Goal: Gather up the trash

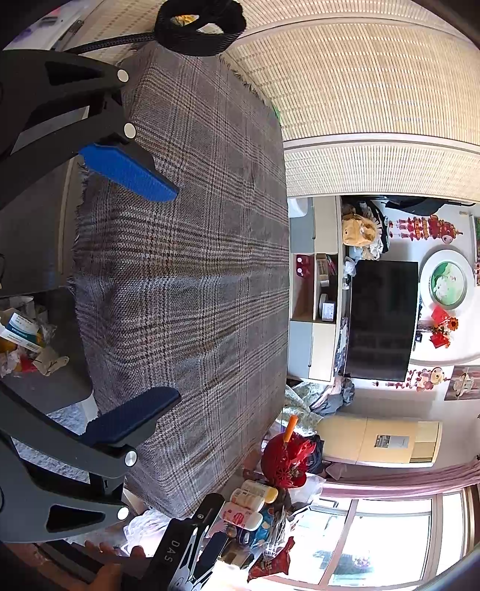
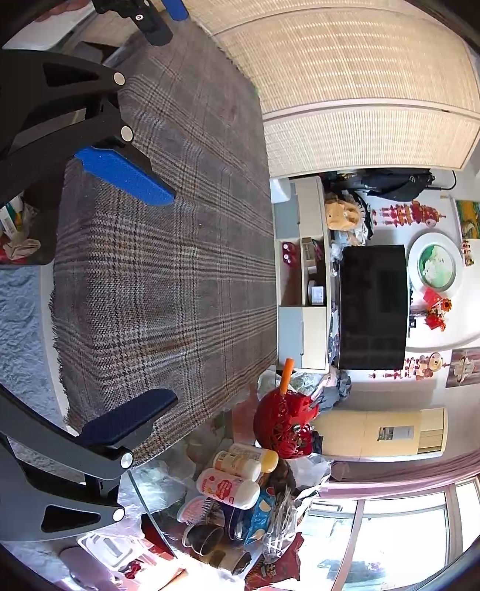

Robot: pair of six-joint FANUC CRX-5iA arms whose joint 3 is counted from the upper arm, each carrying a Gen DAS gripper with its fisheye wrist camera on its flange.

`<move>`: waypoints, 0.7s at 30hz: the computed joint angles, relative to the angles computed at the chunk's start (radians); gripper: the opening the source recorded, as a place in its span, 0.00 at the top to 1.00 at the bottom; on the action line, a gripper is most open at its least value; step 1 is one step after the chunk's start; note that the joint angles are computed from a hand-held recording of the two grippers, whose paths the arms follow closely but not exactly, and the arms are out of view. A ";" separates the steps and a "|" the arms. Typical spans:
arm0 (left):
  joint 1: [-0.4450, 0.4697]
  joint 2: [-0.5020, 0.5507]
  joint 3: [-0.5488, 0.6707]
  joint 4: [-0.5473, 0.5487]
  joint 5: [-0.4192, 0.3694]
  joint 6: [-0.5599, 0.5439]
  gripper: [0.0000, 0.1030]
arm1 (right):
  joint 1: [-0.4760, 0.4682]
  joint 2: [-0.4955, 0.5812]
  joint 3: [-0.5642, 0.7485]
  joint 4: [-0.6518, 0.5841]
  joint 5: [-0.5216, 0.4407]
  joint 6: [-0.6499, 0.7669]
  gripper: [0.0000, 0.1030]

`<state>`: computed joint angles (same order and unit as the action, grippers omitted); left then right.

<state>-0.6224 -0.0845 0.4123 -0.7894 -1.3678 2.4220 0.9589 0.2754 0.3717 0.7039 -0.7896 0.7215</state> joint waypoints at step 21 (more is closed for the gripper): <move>-0.002 0.001 0.003 0.002 0.003 -0.004 0.08 | -0.006 -0.001 0.007 -0.009 -0.005 -0.004 0.03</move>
